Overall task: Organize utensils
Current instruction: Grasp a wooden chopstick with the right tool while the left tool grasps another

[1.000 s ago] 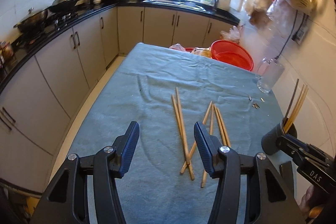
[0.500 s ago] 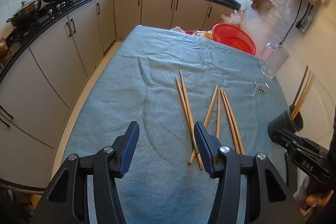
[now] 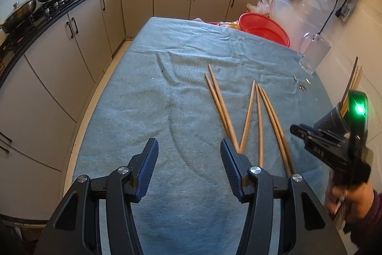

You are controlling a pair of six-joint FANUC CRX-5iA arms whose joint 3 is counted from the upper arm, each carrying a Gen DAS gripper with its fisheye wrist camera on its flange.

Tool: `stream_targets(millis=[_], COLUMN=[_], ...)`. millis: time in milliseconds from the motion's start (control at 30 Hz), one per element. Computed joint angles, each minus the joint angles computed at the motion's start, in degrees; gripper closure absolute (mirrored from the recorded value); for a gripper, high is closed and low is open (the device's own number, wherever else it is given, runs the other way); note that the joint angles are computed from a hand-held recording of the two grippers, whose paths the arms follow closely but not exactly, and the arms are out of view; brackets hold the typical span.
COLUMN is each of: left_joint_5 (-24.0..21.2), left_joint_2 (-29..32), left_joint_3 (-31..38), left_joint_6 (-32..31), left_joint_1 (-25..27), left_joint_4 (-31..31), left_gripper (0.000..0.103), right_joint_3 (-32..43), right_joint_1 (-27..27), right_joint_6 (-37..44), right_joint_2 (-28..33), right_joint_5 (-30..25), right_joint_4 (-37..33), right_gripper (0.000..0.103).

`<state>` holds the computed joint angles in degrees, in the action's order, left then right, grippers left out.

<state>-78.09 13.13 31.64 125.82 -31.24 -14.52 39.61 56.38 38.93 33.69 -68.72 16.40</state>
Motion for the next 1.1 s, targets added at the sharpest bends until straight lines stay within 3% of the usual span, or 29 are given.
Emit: stream_targets(millis=[233, 467, 700, 900, 1100], left_joint_5=[0.81, 1.23, 1.97, 3.03, -2.67], left_joint_2=[-1.46, -1.72, 1.91, 10.29, 22.84], left_joint_3=[-2.92, -4.10, -1.14, 6.72, 22.34], left_joint_6=[-2.51, -4.39, -8.64, -15.54, -21.62], left_joint_1=[1.72, 2.95, 3.96, 5.00, 3.85], left_joint_4=[1.24, 2.08, 4.70, 11.90, 14.39], left_gripper=[0.050, 0.050, 0.050, 0.050, 0.055], right_joint_3=[5.23, 9.93, 20.39, 8.75, -2.50], right_joint_1=[-1.36, -2.04, -2.98, -2.44, -0.35], right_joint_6=[1.74, 3.30, 5.73, -0.46, -7.52], right_joint_2=[4.13, 7.67, 13.94, 6.38, -1.74], right_joint_5=[-2.12, -4.10, -8.79, -3.08, 1.55], right_joint_4=[-2.85, -3.15, -2.74, 0.04, 5.48], right_gripper=[0.079, 0.087, 0.096, 0.096, 0.096])
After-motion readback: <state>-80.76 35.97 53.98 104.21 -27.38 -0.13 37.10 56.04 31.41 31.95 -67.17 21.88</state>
